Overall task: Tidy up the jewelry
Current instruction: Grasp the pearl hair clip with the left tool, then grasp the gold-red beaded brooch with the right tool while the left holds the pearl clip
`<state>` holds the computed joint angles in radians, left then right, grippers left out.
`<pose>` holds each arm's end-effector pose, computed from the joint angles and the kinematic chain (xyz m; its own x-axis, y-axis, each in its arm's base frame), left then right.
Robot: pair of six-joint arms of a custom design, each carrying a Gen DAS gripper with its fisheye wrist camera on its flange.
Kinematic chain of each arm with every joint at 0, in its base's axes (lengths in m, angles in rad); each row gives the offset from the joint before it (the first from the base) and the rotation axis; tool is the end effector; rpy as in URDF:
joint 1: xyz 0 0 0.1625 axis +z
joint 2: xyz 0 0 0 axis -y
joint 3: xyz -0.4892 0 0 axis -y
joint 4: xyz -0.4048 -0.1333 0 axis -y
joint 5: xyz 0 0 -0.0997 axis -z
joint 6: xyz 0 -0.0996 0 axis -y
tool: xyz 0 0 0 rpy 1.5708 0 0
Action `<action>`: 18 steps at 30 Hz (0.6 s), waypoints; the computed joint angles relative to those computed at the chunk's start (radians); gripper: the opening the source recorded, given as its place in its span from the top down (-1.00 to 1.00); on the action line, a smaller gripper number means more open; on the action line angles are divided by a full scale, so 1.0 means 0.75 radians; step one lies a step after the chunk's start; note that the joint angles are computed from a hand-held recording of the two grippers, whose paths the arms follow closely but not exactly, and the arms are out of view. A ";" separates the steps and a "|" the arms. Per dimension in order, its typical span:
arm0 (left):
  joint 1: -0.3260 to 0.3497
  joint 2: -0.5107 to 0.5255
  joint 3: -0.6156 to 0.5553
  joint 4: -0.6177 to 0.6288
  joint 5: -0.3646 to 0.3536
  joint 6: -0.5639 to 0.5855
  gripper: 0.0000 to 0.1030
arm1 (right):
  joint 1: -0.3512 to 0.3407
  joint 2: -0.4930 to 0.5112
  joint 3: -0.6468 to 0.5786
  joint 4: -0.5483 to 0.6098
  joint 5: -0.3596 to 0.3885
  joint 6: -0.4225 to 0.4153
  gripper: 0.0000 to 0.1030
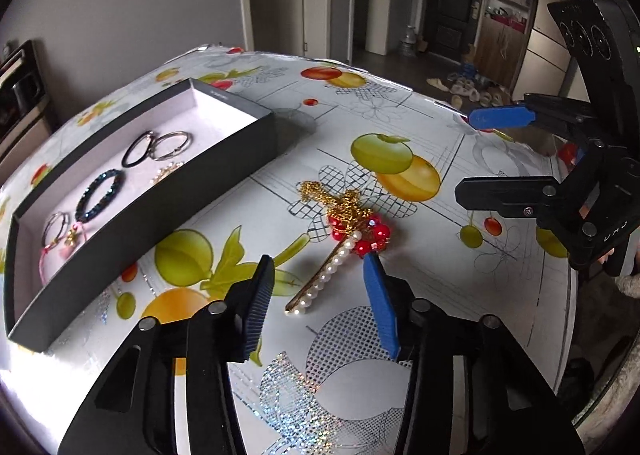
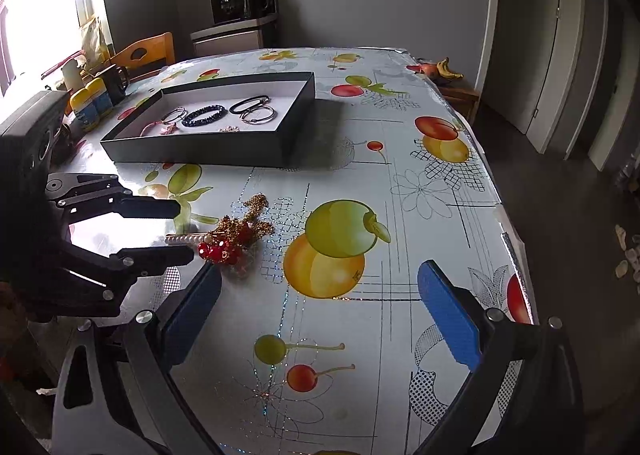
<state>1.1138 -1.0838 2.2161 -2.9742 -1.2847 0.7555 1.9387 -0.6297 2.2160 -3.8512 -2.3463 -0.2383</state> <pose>-0.0857 -0.5401 0.1630 -0.3595 0.8516 -0.3815 0.9226 0.3856 -0.0085 0.2432 -0.4542 0.0550 -0.7387 -0.0128 0.6739 -0.4639 0.7349 -0.4946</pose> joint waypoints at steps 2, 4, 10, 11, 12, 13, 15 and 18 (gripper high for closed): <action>-0.007 0.009 -0.004 0.022 0.022 0.013 0.49 | -0.004 -0.004 0.006 -0.001 0.008 0.009 -0.89; -0.006 0.000 -0.009 0.051 0.018 0.017 0.72 | -0.005 -0.008 0.009 -0.003 0.019 0.009 -0.88; -0.006 -0.067 0.015 0.117 0.006 0.033 0.85 | -0.002 -0.008 0.003 0.018 0.058 0.007 -0.88; -0.004 -0.076 0.018 0.126 0.005 0.030 0.85 | -0.002 -0.008 0.000 0.028 0.069 0.010 -0.88; -0.005 -0.089 0.020 0.140 0.010 0.021 0.85 | -0.002 -0.005 -0.005 0.035 0.075 0.009 -0.88; -0.003 -0.098 0.022 0.148 0.011 0.014 0.85 | -0.001 0.001 -0.011 0.038 0.078 0.004 -0.88; 0.004 -0.120 0.026 0.168 0.006 0.006 0.85 | 0.001 0.011 -0.026 0.055 0.082 -0.002 -0.88; 0.009 -0.133 0.023 0.214 0.046 -0.004 0.85 | 0.001 0.023 -0.045 0.090 0.094 0.001 -0.87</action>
